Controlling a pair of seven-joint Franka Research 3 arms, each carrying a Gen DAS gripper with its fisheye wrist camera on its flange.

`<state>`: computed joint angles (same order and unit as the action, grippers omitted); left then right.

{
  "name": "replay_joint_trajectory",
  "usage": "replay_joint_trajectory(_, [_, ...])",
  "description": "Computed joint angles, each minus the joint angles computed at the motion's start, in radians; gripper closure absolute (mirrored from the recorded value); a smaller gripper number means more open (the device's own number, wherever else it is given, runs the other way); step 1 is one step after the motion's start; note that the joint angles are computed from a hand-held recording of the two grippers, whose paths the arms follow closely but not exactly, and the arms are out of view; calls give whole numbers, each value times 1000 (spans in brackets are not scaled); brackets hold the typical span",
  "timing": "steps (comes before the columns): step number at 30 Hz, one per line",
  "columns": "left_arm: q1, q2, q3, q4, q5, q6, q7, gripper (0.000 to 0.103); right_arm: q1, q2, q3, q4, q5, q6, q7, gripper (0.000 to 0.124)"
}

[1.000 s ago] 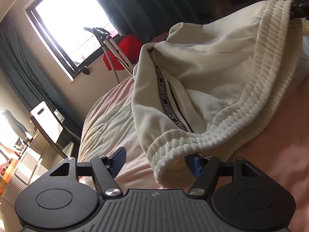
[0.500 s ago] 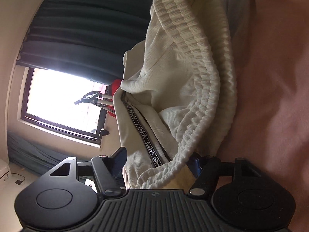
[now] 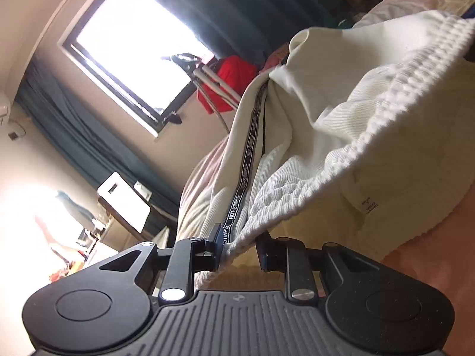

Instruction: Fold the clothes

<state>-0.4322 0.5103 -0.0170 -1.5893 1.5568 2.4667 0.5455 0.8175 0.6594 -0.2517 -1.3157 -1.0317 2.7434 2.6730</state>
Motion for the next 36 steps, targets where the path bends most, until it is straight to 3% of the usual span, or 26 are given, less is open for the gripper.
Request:
replay_joint_trajectory(2, [45, 30, -28, 44, -179, -3, 122, 77, -30, 35, 66, 41, 66, -28, -189, 90])
replay_joint_trajectory(4, [73, 33, -36, 48, -310, 11, 193, 77, -18, 60, 70, 63, 87, -48, -300, 86])
replay_joint_trajectory(9, [84, -22, -8, -9, -388, 100, 169, 74, -30, 24, 89, 22, 205, -31, -401, 86])
replay_joint_trajectory(11, [79, -76, -1, -77, -370, 117, 124, 72, -83, -35, 137, -54, 328, 29, -411, 86])
replay_joint_trajectory(13, [73, -146, -4, -162, -338, 105, 55, 68, -176, -95, 229, -150, 510, 126, -442, 83])
replay_joint_trajectory(15, [101, -192, -27, -211, -357, 138, 10, 64, -283, -137, 341, -242, 685, 249, -481, 60])
replay_joint_trajectory(17, [126, -240, -40, -256, -357, 185, -55, 58, -307, -144, 357, -282, 772, 331, -455, 49])
replay_joint_trajectory(21, [175, -313, -57, -322, -349, 291, -216, 39, -326, -135, 364, -327, 924, 466, -380, 48])
replay_joint_trajectory(24, [199, -347, -61, -349, -313, 309, -360, 32, -423, -84, 474, -326, 1041, 554, -345, 47])
replay_joint_trajectory(26, [226, -357, -63, -356, -324, 335, -433, 29, -460, -43, 520, -303, 1099, 591, -329, 50])
replay_joint_trajectory(29, [249, -328, -68, -336, -371, 344, -479, 27, -415, 4, 466, -234, 1169, 563, -339, 52])
replay_joint_trajectory(31, [261, -298, -55, -318, -367, 394, -511, 27, -398, 45, 446, -174, 1177, 525, -377, 52])
replay_joint_trajectory(32, [266, -280, -44, -308, -355, 431, -532, 27, -417, 71, 474, -147, 1173, 518, -406, 52])
replay_joint_trajectory(34, [265, -245, -24, -284, -343, 452, -559, 27, -511, 139, 613, -95, 1153, 510, -487, 52])
replay_joint_trajectory(36, [282, -208, -29, -270, -428, 464, -510, 29, -591, 192, 744, -68, 1139, 518, -562, 55])
